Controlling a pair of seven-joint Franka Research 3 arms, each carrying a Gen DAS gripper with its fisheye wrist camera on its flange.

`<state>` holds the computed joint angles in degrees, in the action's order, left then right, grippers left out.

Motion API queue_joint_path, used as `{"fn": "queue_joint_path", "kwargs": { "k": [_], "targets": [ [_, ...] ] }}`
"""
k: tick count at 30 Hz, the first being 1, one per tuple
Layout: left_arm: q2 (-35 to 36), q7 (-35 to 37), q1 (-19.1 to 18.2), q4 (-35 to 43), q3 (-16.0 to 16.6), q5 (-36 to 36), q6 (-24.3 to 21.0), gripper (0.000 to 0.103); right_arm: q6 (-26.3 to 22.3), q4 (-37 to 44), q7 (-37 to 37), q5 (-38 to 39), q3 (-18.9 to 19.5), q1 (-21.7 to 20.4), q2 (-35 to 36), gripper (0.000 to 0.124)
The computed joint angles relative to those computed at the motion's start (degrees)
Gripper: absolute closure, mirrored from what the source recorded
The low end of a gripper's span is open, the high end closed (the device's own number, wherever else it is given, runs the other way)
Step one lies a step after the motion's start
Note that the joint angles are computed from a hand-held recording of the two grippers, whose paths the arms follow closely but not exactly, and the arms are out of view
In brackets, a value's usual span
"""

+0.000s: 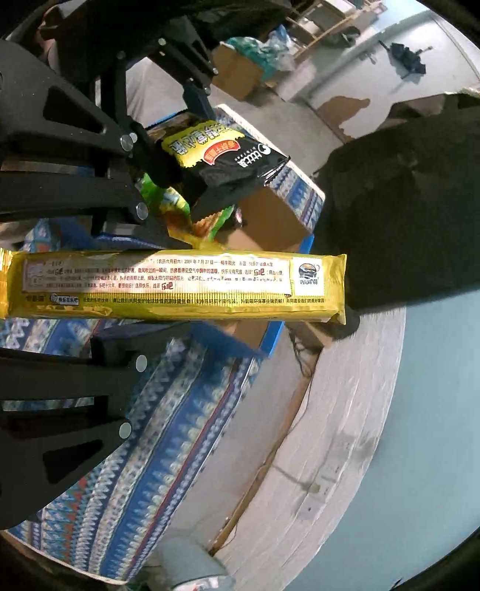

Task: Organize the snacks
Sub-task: 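Lift the gold bar and black bag and carry both over the box, then open right tool dropping the gold bar while left tool drops the black bag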

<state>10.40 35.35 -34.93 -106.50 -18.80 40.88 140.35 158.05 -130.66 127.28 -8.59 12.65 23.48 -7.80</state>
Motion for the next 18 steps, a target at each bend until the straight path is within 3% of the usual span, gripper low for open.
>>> {"fn": "queue_joint_path", "kwargs": {
  "k": [11, 18],
  "targets": [
    [-2.6, -3.6, 3.3, -4.4, 0.9, -0.7, -0.4, 0.040, -2.6, 10.9, -3.6, 2.3, -2.1, 4.0, 10.4, 0.091],
    [-3.2, -4.4, 4.7, -5.1, 0.7, -3.8, -1.0, 0.039, -2.4, 14.7, -8.0, 8.1, -3.2, 5.7, 14.3, 0.090]
  ]
}}
